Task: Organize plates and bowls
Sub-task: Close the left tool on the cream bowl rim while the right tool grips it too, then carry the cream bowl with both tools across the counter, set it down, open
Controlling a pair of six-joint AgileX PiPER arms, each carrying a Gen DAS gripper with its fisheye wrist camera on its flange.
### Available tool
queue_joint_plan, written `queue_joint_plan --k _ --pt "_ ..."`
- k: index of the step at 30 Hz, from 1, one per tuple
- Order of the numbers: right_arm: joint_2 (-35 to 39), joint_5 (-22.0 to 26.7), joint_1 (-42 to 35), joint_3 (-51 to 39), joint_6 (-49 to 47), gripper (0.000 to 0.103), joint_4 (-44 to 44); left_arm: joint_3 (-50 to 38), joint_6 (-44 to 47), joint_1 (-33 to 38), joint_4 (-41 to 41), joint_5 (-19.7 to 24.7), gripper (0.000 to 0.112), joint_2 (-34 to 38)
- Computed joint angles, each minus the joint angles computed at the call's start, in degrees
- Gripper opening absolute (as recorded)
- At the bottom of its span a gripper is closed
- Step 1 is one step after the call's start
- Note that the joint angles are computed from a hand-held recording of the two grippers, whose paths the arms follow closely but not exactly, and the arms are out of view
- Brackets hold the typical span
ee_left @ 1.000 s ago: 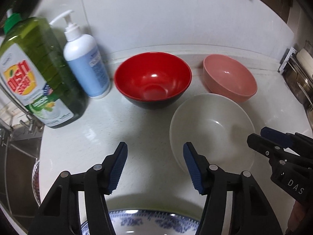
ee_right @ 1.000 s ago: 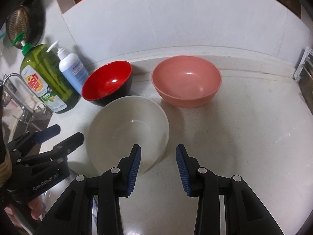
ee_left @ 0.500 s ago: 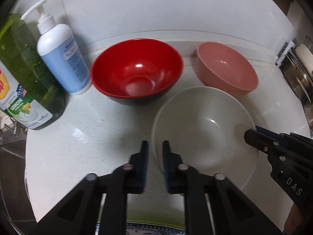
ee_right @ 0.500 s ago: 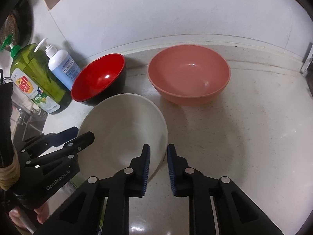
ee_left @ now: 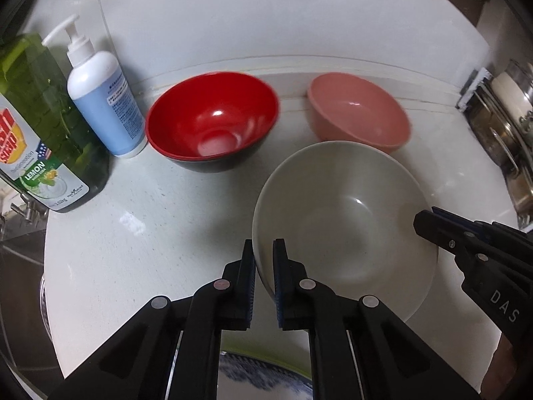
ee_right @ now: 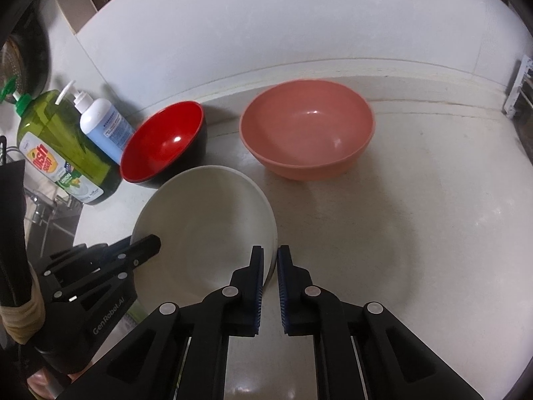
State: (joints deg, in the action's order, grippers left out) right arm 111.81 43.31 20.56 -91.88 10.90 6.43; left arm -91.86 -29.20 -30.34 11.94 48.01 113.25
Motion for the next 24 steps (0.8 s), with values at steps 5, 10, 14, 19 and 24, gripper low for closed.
queue_joint_plan --k 5,10,14,19,24 --pt "-6.2 -0.8 -1.0 6.3 -0.3 0.010 -0.1 3.9 -2.0 -2.6 -0.2 -1.0 0.012 -4.5" --pt "-12.3 -1.3 -2.1 12.3 0.2 0.010 -1.4 6.7 -5.2 -6.8 1.0 -1.5 0.013 -7.2" --pt "-17.3 -1.8 -3.0 17.4 0.5 0.010 -3.3 5.9 -6.3 -9.8 0.1 -0.4 0.013 -7.4" --pt "-22.3 -2.2 -4.7 23.2 0.2 0.010 -4.2 5.4 -8.0 -13.3 0.3 0.4 0.013 -6.8" --pt "-26.7 -2.5 -8.1 29.1 -1.9 0.010 -3.4 3.7 -9.3 -16.7 0.0 1.5 0.013 -4.6"
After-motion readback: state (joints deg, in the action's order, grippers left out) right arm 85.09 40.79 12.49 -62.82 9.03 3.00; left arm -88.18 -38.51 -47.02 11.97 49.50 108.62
